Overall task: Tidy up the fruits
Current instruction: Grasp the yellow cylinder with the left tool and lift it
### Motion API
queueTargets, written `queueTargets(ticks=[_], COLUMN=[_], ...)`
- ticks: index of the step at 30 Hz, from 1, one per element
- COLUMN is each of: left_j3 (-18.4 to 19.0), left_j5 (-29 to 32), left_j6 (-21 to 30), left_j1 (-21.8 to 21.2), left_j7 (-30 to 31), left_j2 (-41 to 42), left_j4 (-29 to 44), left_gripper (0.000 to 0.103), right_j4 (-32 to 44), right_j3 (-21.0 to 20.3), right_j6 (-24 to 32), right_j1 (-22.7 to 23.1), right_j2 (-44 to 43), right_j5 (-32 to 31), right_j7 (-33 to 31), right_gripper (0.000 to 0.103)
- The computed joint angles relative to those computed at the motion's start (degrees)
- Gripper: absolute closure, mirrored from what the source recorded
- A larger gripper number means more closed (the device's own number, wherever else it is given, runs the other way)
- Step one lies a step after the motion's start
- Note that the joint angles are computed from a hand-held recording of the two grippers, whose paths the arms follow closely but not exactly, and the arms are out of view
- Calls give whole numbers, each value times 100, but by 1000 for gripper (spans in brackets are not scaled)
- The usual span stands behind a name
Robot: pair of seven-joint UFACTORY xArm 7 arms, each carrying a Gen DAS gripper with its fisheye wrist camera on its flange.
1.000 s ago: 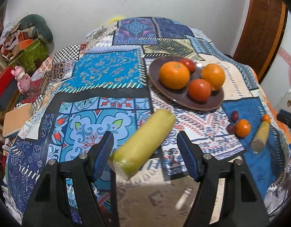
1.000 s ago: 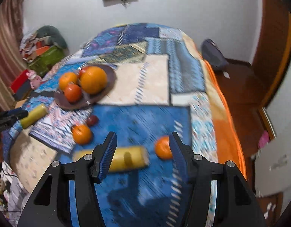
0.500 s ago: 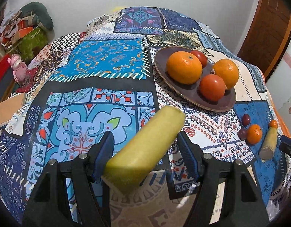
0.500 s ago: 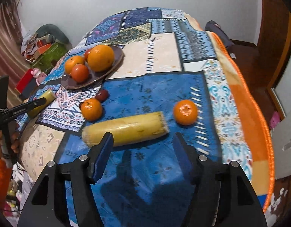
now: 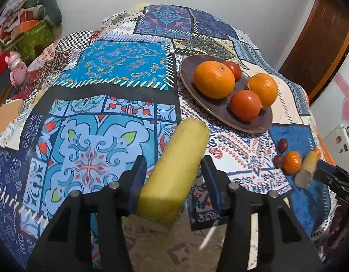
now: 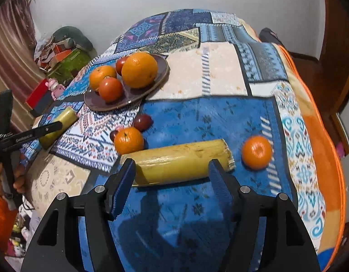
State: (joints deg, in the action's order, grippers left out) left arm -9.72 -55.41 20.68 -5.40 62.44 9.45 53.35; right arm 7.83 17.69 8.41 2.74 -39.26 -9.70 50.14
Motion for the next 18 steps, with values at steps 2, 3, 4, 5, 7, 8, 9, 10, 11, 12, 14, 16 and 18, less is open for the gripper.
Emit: queueTargets(ticks=[2, 3, 4, 5, 7, 8, 9, 10, 11, 12, 14, 16, 18], left_j3=[-34, -46, -32, -19, 10, 27, 38, 51, 67, 76, 9, -49, -94], left_j5=[-132, -207, -237, -253, -229, -179, -71, 33, 163, 270, 221, 231, 293], left_j6=[-34, -16, -6, 27, 29, -25, -126, -175, -187, -178, -236, -331, -386], left_j1=[-5, -17, -45, -79, -176, -231, -293, -326, -342, -337, -283, -264, -264], left_j7=[146, 244, 292, 337, 427, 419, 361, 296, 182, 82, 146, 171, 137], left_j2=[-108, -191, -245, -311, -397, -391, -359, -306, -240, -172, -75, -56, -5], left_j4=[-99, -166, -214, -264, -356, -374, -391, -385, -358, -322, -271, -267, -231], left_gripper=[57, 57, 57, 57, 57, 57, 57, 57, 57, 57, 57, 57, 57], right_j4=[95, 139, 180, 224, 305, 346, 361, 352, 328, 292, 138, -74, -216], right_j3=[94, 129, 182, 222, 342, 422, 483, 506, 490, 425, 55, -409, -507], right_j6=[-90, -144, -218, -250, -284, -254, -224, -185, -152, -117, -75, -73, -28], right_j1=[-148, -218, -300, -361, -485, -534, -560, -536, -492, -407, -41, 356, 460], right_j2=[133, 204, 278, 342, 444, 472, 467, 435, 396, 344, 199, 43, -139], right_j5=[-82, -111, -143, -166, -232, -268, -299, -326, -340, -334, -184, 86, 254], right_j7=[-8, -6, 8, 14, 32, 56, 88, 101, 105, 90, -9, -133, -127], right_gripper=[38, 38, 38, 38, 38, 37, 37, 37, 37, 37, 37, 37, 37])
